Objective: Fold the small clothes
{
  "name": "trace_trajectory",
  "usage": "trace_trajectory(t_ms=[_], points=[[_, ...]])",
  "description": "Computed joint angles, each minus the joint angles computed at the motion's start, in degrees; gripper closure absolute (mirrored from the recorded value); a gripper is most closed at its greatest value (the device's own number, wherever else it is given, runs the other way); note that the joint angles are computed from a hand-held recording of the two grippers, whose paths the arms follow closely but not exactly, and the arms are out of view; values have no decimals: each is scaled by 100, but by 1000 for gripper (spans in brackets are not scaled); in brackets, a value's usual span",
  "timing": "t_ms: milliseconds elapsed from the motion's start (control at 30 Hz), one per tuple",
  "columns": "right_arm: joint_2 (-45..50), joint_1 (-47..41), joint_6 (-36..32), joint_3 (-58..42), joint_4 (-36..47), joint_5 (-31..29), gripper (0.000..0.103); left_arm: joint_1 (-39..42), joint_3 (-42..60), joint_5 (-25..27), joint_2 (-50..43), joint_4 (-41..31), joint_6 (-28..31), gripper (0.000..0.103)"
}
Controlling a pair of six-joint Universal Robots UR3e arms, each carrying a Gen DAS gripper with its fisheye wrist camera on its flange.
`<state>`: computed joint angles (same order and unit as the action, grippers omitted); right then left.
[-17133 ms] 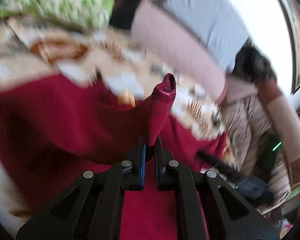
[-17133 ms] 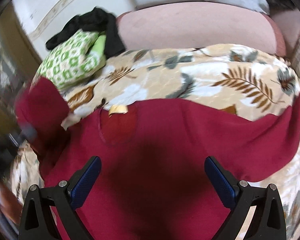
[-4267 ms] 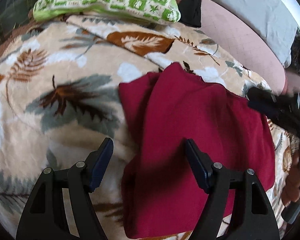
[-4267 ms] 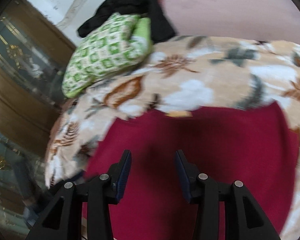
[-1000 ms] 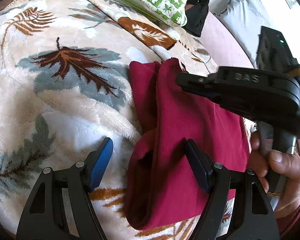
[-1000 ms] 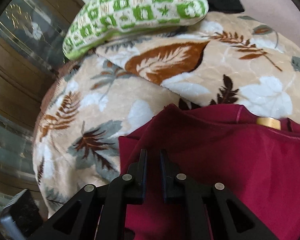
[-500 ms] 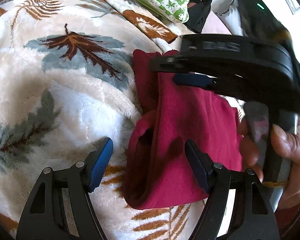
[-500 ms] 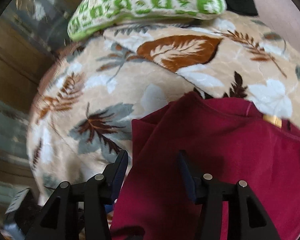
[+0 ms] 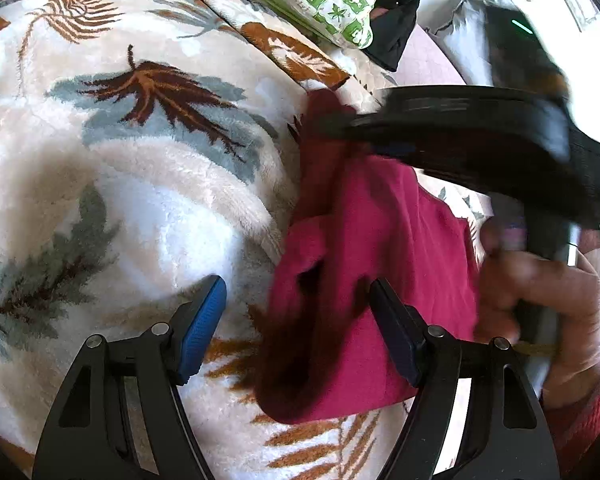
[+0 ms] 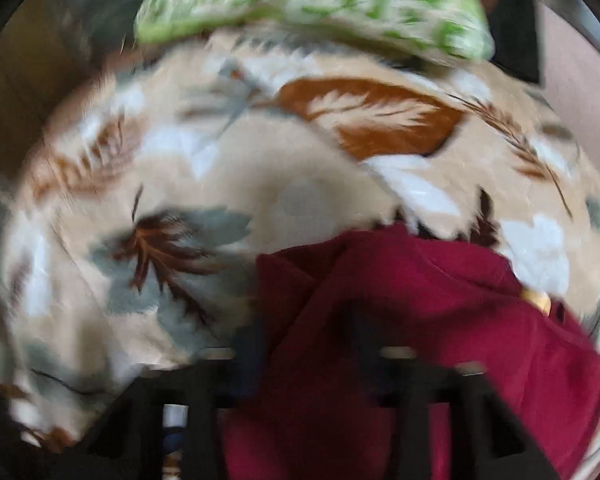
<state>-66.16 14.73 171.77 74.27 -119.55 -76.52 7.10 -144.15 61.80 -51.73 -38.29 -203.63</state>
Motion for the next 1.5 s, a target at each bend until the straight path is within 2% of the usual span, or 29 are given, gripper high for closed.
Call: trace_trajectory(t_ms=[100,300,333,400,533,733,967,1067,1133,1267,1333,1500], points=[[-615,-639,-39,547,-12,959,83,36,-42,-109,-29,141,-18,29],[-1021,-951,-100,967,-86,1401,84,151,-208,-420,-192,626,7,29],[-1051,-981,-92,1032,-141,1421,84,165,-183,-467,-221,619,62,30],[-1053,-997,-60,1057,-146,1456,84,14,-78,-391,-337,597,185,48],[-796,-754,19,876,-161,1284,84,-310,67,-55,-684,808,141,49],[-495,-440,146,576,-181,999,84,-89,-5,-269,-750,849,156,49],[-581,-615,88,645,-52,1135,84,-237,69,-169,-1049,1209,14,49],[-476,-566,168,579,-30,1116,84,-255,18,-159,-987,1270,-13,62],[-331,-498,234,367,140,1039,83,-159,-78,-245,-827,1240,2,66],[-26,-321,312,-247,753,773,74,-184,-110,-206,-710,1232,5,68],[84,-170,223,-532,1064,557,54,-191,-113,-214,-677,1223,16,70],[311,297,-11,-1017,1444,-149,48,-242,-78,-170,-719,1254,-13,70]])
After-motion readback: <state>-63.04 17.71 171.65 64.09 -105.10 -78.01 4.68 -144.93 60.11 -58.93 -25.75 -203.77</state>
